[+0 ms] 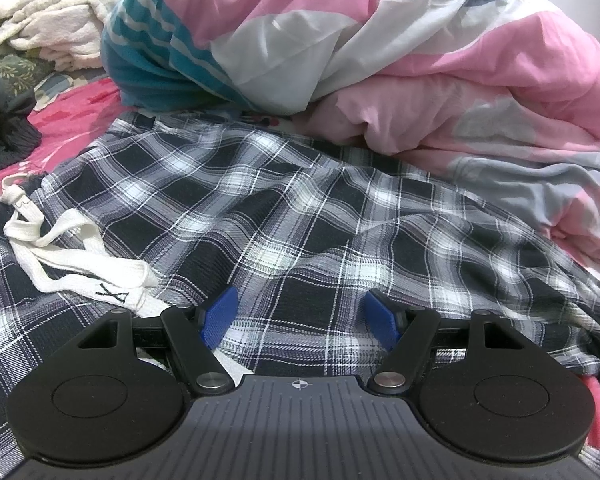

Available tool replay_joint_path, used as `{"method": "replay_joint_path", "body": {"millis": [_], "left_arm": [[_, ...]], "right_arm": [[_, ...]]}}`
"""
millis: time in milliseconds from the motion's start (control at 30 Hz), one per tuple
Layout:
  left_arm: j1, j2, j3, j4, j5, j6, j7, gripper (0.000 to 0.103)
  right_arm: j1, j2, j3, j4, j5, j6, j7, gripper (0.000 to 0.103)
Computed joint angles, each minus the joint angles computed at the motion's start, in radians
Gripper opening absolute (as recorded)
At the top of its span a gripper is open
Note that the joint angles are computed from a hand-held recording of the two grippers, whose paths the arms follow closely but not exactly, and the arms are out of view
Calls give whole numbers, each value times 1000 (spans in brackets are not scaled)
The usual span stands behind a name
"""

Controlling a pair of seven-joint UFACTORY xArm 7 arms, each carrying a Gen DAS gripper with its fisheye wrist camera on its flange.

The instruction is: Fold clothes

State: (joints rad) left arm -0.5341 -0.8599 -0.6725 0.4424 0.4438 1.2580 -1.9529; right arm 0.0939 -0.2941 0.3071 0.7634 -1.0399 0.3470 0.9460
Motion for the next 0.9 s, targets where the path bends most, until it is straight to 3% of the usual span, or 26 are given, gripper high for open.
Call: {"method": "replay_joint_path", "body": {"millis": [133, 333, 833, 867, 900], "left_arm": [[4, 10, -1, 6, 2, 8, 1, 70], [3, 23, 0, 14, 8, 17, 7, 70], [-4, 38, 10, 19, 18, 22, 10, 72], [-5, 37, 11, 18, 18, 21, 10, 72], [-4, 36, 11, 18, 19, 19, 10, 72]], "right_arm": [[-7, 123, 30, 138, -146, 99, 67, 2], [56, 288, -11, 288, -266, 206, 139, 2], [266, 574, -194, 503, -352, 363, 206, 2], [278, 578, -206, 508, -348, 369, 201, 3], [291, 582, -219, 514, -345, 375, 195, 12]]}}
